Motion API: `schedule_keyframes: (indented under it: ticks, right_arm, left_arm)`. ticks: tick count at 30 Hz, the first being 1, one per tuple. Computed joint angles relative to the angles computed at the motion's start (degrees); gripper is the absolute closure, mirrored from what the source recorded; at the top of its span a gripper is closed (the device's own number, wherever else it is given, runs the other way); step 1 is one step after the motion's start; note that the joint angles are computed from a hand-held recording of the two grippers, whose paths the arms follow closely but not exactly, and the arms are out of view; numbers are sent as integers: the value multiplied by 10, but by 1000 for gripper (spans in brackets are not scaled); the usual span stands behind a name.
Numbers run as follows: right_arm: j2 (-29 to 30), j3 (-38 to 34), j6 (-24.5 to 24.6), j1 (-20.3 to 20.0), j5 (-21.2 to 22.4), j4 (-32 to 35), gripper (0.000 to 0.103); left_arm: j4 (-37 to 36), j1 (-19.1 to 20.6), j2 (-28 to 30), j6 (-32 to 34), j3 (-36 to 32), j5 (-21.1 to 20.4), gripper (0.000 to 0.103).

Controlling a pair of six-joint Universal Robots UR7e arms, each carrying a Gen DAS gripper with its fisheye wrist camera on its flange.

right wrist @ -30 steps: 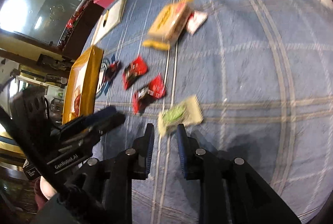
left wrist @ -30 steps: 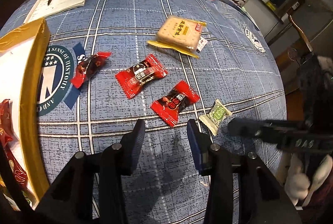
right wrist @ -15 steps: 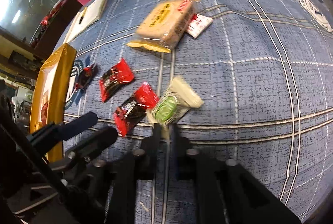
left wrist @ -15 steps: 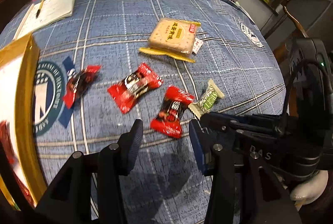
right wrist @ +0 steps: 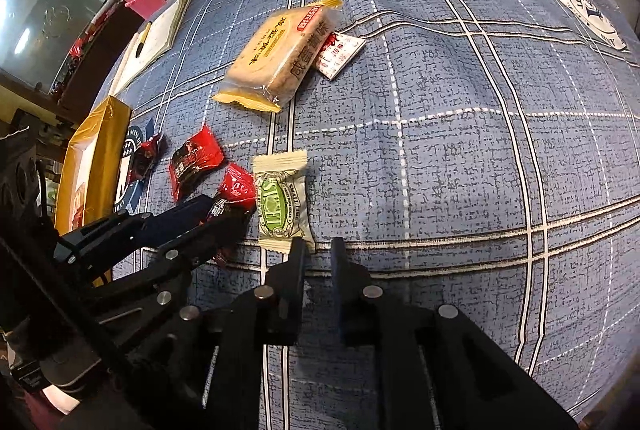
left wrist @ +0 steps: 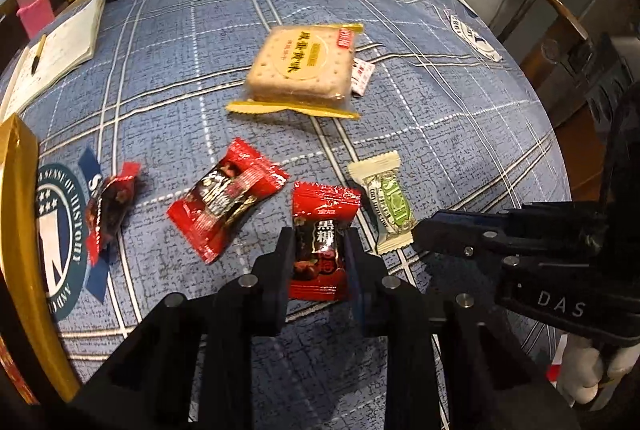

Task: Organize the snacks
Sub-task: 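Grasp a red candy with the left gripper while the right gripper grasps the green-wrapped candy, then carry both candies over the white box and release them inside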

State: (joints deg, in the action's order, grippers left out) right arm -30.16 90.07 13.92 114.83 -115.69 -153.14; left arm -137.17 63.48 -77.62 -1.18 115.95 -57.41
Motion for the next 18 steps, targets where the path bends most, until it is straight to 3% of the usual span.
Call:
schedule_keyframes:
  ticks: [11,13,18]
  right_arm:
    - [3,-13,9,-9,34,-12,77]
    - [17,-31,8,-5,27,-5,71]
    - [57,-77,-30,19,-33,5,70]
  left_arm:
    - [-19,-13,-89,-72,38,9,77]
    - [-17,-17,-109,-85,50,15,77]
    - [-15,-22,-150,-124,76,26,77]
